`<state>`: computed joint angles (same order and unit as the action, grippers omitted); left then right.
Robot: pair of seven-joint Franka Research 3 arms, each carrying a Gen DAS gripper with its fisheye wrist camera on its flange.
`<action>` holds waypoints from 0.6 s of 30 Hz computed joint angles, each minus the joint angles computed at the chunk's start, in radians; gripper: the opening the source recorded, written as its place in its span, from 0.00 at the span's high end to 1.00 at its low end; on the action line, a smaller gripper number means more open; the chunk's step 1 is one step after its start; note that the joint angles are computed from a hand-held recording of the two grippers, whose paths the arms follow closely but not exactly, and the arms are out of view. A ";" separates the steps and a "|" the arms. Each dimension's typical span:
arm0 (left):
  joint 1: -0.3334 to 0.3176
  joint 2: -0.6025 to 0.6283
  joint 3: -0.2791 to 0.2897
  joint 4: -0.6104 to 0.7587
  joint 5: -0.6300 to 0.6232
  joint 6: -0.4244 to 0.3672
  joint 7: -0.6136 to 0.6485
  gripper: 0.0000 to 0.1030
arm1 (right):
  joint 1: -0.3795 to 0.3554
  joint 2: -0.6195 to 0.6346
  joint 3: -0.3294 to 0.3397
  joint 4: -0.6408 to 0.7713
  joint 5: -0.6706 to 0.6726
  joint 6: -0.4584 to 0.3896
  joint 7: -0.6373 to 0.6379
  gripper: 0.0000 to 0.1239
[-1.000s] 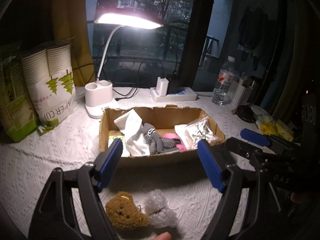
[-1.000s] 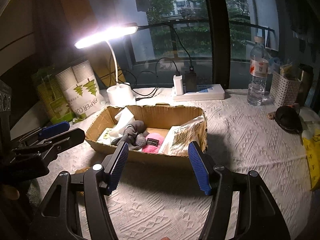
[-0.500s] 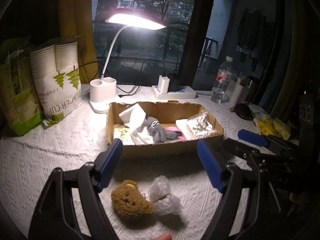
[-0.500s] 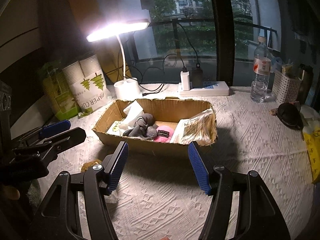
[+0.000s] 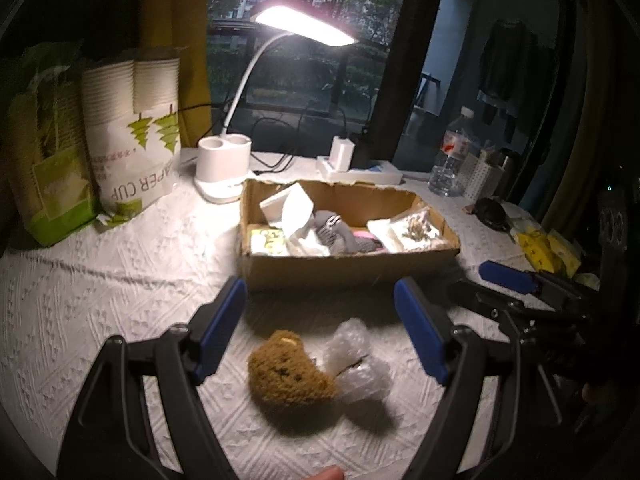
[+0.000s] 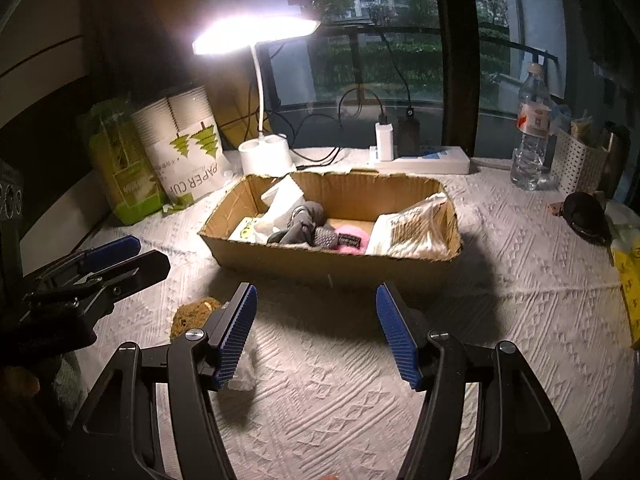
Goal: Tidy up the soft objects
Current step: 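Move both tools back to the brown sponge and bubble bag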
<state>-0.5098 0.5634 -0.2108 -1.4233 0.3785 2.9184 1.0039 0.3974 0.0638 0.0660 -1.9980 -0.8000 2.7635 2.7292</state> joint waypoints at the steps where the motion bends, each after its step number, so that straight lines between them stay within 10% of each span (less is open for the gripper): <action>1: 0.003 -0.005 0.001 -0.012 -0.001 0.004 -0.003 0.24 | 0.000 0.001 0.001 -0.002 0.005 0.000 -0.005 0.47; 18: 0.078 -0.025 -0.044 -0.126 -0.066 0.022 0.033 0.24 | 0.055 0.104 -0.006 0.036 0.284 0.037 -0.221 0.47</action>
